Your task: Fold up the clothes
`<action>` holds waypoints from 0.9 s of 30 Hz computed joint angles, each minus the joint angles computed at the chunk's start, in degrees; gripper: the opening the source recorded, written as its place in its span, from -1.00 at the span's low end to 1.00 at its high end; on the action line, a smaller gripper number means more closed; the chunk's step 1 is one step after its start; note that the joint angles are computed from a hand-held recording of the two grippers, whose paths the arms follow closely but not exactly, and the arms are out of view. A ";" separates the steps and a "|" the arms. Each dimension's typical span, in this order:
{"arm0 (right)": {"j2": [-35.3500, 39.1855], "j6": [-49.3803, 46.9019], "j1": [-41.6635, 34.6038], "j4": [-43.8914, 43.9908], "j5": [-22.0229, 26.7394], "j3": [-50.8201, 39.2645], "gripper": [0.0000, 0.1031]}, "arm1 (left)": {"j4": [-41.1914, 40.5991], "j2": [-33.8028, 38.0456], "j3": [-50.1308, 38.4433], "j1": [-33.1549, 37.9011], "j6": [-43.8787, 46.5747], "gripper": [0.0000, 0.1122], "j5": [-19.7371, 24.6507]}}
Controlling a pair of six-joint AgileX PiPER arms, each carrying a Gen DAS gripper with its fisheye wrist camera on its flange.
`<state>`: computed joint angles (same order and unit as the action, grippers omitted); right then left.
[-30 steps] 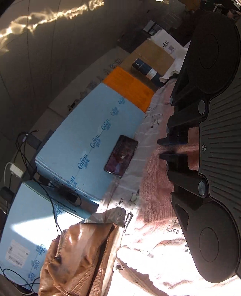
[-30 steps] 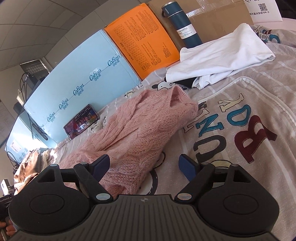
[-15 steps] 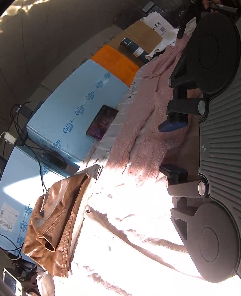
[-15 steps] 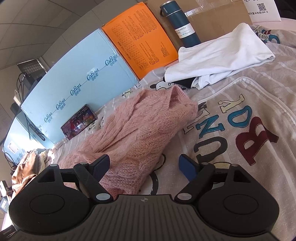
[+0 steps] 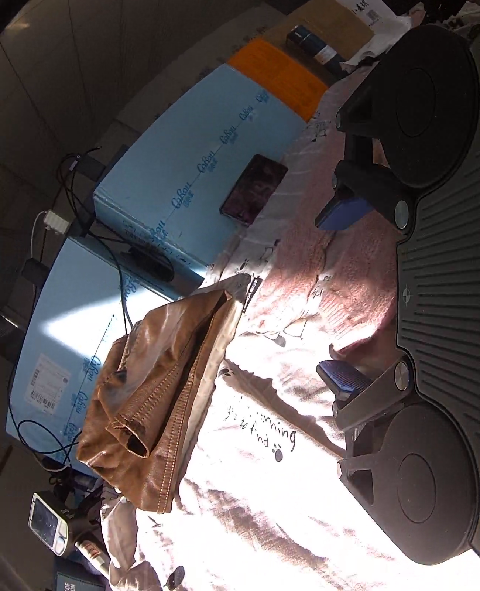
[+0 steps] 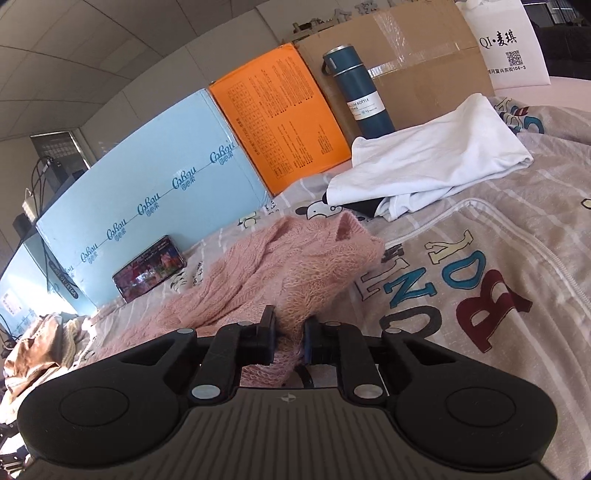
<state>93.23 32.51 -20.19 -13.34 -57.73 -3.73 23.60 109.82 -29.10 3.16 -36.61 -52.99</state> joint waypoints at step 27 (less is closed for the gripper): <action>22.76 -20.32 9.01 11.52 51.23 -60.44 0.66 | 13.49 9.90 -33.03 -10.57 3.63 -0.76 31.05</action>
<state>116.00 12.18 -11.19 -1.82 -6.51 -64.17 37.09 119.72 -62.12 -7.42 -32.99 -21.93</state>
